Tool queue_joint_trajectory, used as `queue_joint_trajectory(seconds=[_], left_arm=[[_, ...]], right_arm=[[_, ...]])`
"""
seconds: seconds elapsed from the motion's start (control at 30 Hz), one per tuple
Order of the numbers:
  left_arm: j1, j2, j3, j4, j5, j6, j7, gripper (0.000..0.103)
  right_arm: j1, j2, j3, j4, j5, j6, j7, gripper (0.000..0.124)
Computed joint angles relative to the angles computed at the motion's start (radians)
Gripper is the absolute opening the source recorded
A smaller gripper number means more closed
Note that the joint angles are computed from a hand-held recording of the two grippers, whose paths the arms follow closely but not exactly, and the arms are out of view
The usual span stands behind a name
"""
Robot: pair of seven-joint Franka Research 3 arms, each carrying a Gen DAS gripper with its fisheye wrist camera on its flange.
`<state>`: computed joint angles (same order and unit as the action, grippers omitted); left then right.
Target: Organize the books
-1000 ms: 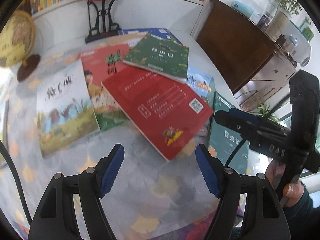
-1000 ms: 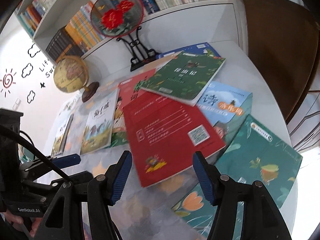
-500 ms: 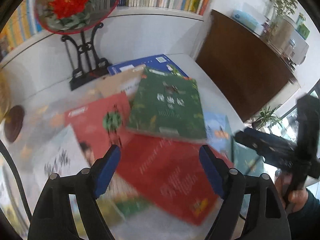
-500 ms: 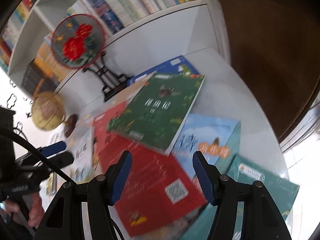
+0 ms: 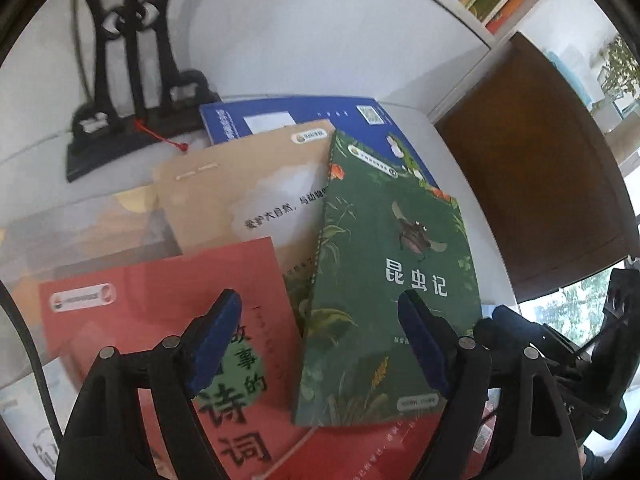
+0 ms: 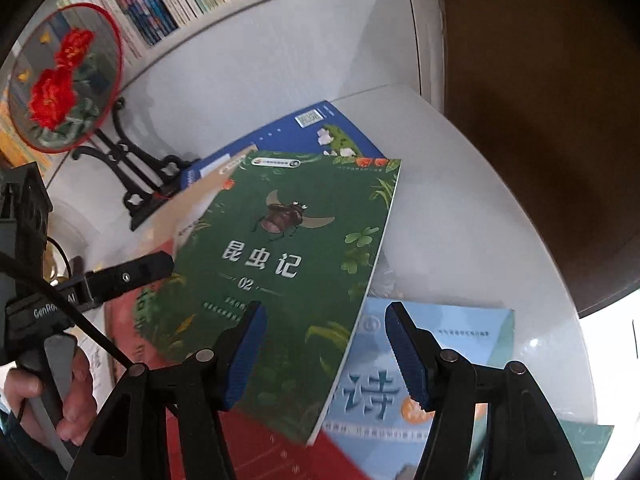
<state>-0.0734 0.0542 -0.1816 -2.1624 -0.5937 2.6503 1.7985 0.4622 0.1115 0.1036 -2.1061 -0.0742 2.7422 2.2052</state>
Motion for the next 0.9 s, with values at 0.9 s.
queue_joint_trajectory(seconds=[0.9], left_arm=[[-0.179,-0.292,0.044,-0.257,-0.164,-0.018,0.008,0.08]], right_arm=[[-0.006,-0.131,0.05,-0.144,0.179,-0.003,-0.311,0.068]])
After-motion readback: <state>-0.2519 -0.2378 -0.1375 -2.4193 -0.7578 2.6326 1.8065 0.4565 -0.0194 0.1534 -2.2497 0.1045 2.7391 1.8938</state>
